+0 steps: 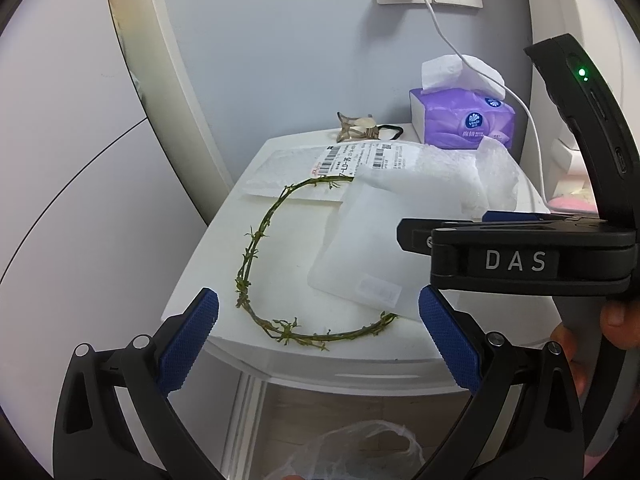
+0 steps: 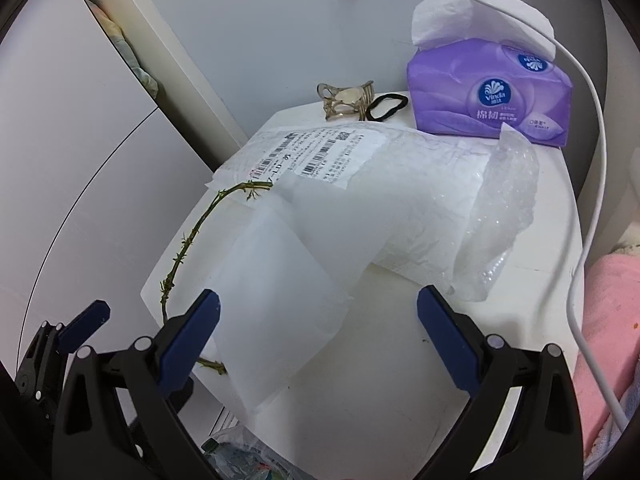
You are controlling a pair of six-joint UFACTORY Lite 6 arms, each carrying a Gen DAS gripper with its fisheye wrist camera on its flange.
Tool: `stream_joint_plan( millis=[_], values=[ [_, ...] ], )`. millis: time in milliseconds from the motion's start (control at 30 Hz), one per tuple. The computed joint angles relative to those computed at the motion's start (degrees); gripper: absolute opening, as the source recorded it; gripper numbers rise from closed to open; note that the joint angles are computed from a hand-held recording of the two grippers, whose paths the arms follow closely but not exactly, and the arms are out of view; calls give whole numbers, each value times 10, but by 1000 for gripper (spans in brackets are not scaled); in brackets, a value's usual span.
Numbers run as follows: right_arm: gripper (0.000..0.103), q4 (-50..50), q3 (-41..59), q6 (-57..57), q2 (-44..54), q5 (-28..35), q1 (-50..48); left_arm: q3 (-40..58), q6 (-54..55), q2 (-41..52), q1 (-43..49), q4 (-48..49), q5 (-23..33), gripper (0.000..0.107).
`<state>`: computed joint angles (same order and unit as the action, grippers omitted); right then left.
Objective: Collect trash
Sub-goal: 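Close the right gripper on the white plastic sheet's edge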
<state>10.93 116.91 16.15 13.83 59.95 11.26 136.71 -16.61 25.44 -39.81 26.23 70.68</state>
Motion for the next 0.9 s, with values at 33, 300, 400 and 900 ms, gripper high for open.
stream_joint_plan(
  millis=[33, 300, 400, 900],
  values=[
    [96, -1, 0, 1, 1, -3, 0, -3, 0, -1, 1, -1, -2, 97],
    [67, -5, -6, -2, 5, -24, 2, -33, -7, -14, 16, -10, -14, 97],
    [51, 4, -18, -12, 0, -30, 1, -46, -8, -21, 17, -10, -21, 97],
    [7, 47, -46, -63, -33, -49, 11, -88, -32, -50, 7, -5, -32, 97]
  ],
)
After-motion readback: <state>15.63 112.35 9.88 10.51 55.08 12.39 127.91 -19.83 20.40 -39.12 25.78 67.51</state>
